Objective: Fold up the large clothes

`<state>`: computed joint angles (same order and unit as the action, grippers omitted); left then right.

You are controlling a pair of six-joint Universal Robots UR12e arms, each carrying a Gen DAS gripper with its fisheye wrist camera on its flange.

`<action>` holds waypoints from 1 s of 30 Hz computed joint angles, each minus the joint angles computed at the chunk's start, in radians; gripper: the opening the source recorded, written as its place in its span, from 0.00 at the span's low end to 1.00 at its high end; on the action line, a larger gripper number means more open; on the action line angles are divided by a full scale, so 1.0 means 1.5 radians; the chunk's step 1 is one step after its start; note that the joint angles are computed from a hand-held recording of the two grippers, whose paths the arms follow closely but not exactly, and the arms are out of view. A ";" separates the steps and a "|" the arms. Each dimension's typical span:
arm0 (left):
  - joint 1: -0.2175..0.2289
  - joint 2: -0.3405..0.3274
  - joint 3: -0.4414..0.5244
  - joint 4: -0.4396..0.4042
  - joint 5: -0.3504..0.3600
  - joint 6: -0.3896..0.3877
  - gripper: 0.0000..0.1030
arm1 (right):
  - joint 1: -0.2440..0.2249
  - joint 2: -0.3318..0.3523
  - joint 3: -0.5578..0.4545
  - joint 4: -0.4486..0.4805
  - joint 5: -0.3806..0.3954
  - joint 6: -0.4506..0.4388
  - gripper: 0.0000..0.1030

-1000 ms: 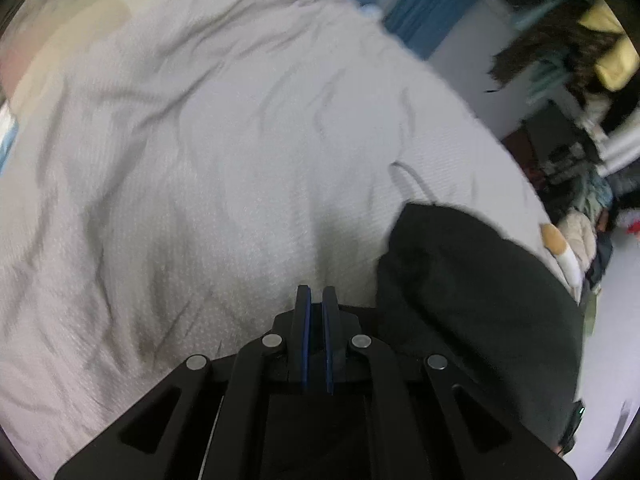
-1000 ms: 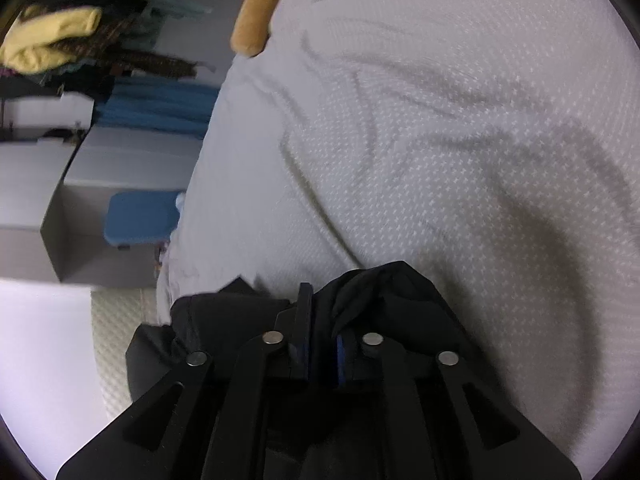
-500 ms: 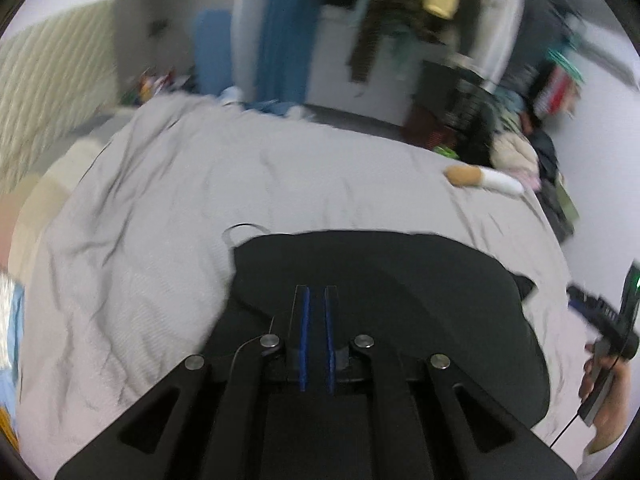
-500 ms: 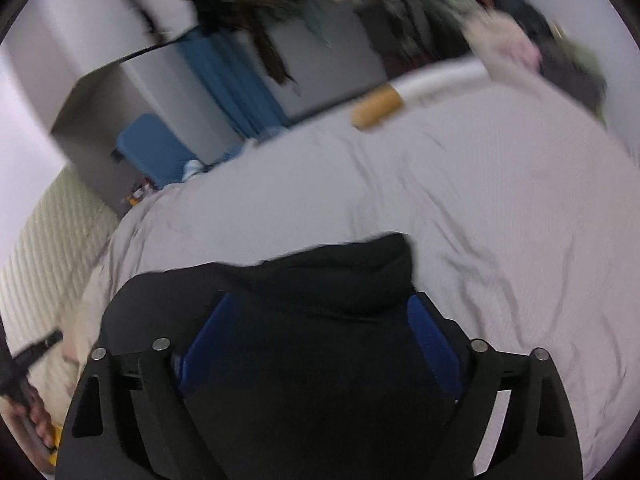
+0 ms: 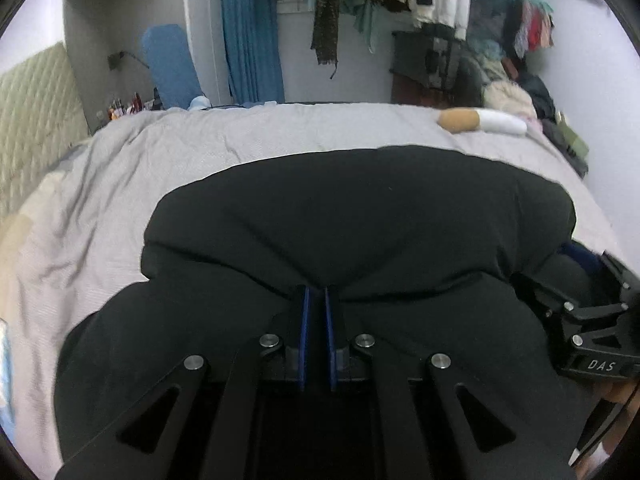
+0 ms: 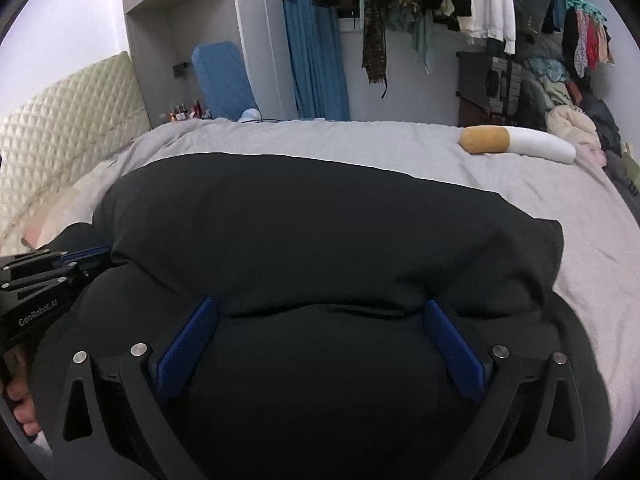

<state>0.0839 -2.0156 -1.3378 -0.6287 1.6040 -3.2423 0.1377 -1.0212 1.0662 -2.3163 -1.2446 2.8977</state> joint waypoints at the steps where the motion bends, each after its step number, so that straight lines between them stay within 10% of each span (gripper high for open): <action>1: 0.003 -0.005 0.001 0.010 -0.006 -0.006 0.07 | 0.000 0.008 -0.011 0.007 0.003 0.003 1.00; 20: 0.023 0.026 -0.012 0.001 -0.004 -0.037 0.10 | -0.007 0.017 -0.041 0.009 -0.004 -0.004 1.00; 22: 0.028 0.041 -0.031 0.021 -0.003 -0.052 0.33 | -0.015 0.008 -0.033 0.000 -0.010 -0.008 1.00; 24: 0.037 0.054 -0.053 0.054 -0.021 -0.070 0.86 | -0.023 0.000 -0.026 -0.005 -0.020 -0.011 1.00; 30: 0.035 0.049 -0.060 0.078 0.005 -0.049 0.95 | -0.043 -0.013 -0.005 -0.031 -0.046 -0.020 1.00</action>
